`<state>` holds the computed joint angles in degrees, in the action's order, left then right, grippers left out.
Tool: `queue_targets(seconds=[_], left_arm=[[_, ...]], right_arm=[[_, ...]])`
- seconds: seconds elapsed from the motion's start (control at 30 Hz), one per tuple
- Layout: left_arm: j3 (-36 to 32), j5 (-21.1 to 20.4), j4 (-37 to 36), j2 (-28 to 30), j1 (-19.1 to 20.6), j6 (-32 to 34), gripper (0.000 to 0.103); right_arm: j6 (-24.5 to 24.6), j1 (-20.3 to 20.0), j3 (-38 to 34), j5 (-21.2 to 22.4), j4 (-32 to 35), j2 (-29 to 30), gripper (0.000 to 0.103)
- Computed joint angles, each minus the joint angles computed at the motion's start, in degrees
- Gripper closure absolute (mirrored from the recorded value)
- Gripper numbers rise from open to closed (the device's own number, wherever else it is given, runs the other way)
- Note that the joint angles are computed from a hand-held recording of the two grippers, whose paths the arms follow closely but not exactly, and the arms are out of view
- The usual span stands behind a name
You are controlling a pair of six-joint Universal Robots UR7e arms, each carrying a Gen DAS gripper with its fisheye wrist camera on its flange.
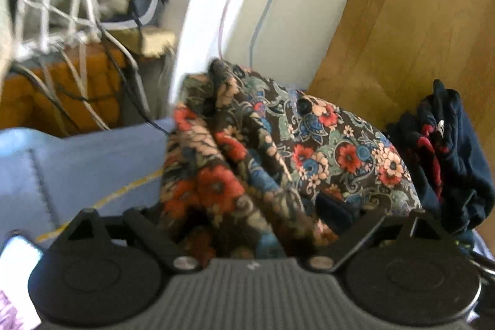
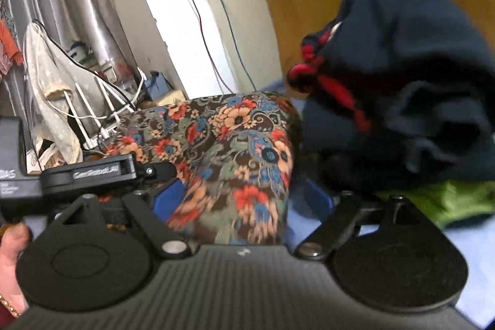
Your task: Fold small clothes
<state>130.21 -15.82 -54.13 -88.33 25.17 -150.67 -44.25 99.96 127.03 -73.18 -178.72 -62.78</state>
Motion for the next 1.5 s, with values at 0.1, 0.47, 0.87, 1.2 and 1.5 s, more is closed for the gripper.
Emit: queue_targets(seconds=[0.1, 0.47, 0.87, 1.2, 1.5], left_arm=[[-3.2, -7.1, 13.3, 7.9, -5.7, -15.0, 0.007], [-6.1, -17.1, 2.6, 23.8, -14.3, -7.6, 0.000], [-11.3, -24.6, -7.5, 35.9, -14.3, 2.3, 0.000], [-14.3, -26.9, -5.1, 38.8, -13.0, 5.1, 0.000], [-14.7, -25.4, -5.3, 39.7, -12.8, 8.3, 0.000]], right_arm=[[-1.7, -2.7, 3.2, 1.9, 0.2, -4.3, 0.016], [-8.0, -8.2, 14.0, 2.7, -5.3, -11.6, 0.015], [-14.4, -13.1, 19.9, -1.1, -8.5, -17.2, 0.013], [-12.0, -11.8, 20.0, -5.6, -12.4, -15.3, 0.009], [-9.1, -12.0, 19.1, -6.5, -10.3, -15.6, 0.008]])
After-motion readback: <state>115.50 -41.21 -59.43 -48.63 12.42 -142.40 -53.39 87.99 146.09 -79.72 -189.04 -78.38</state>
